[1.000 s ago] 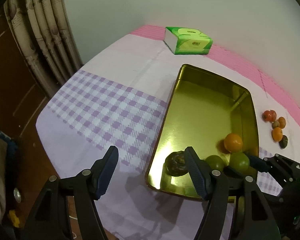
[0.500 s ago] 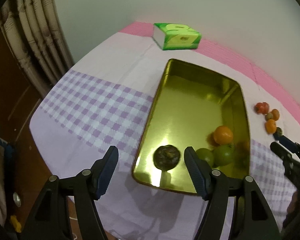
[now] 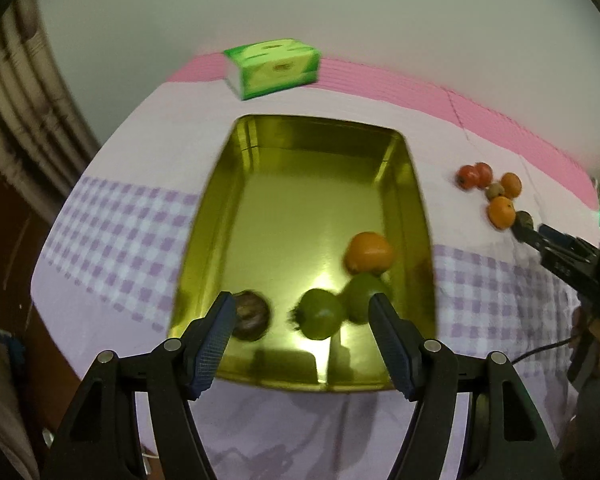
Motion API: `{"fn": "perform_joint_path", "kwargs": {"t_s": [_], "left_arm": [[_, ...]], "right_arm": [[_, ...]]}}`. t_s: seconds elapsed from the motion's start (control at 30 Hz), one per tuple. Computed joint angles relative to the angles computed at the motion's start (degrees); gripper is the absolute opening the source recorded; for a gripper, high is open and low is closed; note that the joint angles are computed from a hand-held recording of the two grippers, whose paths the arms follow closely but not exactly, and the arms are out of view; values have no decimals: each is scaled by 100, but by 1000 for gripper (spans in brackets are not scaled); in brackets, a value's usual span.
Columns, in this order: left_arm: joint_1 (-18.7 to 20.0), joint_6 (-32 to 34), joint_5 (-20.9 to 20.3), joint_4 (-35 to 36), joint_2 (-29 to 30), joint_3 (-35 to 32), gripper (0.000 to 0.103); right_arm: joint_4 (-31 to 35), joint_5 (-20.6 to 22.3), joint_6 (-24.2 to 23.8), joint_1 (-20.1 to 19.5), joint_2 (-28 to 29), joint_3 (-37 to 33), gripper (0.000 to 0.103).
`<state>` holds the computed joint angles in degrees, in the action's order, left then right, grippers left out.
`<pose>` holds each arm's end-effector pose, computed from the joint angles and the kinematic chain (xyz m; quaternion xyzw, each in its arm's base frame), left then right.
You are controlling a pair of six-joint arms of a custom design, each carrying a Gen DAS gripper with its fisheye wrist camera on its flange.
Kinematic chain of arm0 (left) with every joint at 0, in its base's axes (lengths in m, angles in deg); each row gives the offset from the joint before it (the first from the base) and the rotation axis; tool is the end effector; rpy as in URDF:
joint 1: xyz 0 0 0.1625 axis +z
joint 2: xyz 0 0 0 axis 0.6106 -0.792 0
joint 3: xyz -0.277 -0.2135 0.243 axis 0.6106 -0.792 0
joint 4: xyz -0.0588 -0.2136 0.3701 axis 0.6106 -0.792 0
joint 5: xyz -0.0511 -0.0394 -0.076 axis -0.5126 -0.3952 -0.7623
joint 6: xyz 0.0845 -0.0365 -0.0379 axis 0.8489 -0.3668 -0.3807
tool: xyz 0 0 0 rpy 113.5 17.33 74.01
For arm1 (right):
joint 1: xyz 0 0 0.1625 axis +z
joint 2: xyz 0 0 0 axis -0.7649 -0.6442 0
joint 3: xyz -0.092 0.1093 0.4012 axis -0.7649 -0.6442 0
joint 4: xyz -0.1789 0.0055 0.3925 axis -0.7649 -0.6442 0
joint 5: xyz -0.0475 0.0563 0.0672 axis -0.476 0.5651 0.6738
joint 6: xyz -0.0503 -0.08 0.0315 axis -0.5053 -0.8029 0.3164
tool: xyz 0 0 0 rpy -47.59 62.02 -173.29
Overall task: Organize fruits
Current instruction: 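Grasp a tangerine with the left tool while the right tool grasps the dark passion fruit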
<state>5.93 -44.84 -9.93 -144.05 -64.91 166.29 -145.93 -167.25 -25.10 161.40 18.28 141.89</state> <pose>-0.1115 -0.3854 0.2526 0.1617 0.9114 -0.1847 0.3304 0.1974 -0.3512 0.0817 0.0679 -0.8761 0.2897 0.3794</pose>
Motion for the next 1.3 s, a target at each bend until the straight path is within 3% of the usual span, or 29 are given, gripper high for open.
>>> {"fn": "perform_joint_path", "kwargs": {"t_s": [0.23,0.37,0.5,0.7,1.03,1.1,1.17,1.3], "left_arm": [[-294,262,-207,-636,891,-188,69],[-438,497,-297,-1217,1540,-281,69],[-508,719,-406,-1778,2237,-398,69],[-384,1045,-1053,-2524,3184,-706,69],[-299,1144,-953,-2851,4255,-1223,69],[-274,1139,-933,-2883,4356,-1274,64],[-245,1163,-990,-2857,4351,-1280,44],[-308,1188,-937,-2749,4184,-1158,41]], "right_arm": [[-202,190,-143,-205,141,-64,46],[-497,291,-340,-223,194,14,38],[-611,196,-279,-237,102,148,37],[-1077,-78,-321,-462,-230,660,37],[-1738,-95,-438,-556,-161,872,38],[-1780,-63,-436,-564,-159,890,38],[-1859,-43,-471,-575,-135,897,38],[-2092,-85,-589,-563,-13,906,38]]}}
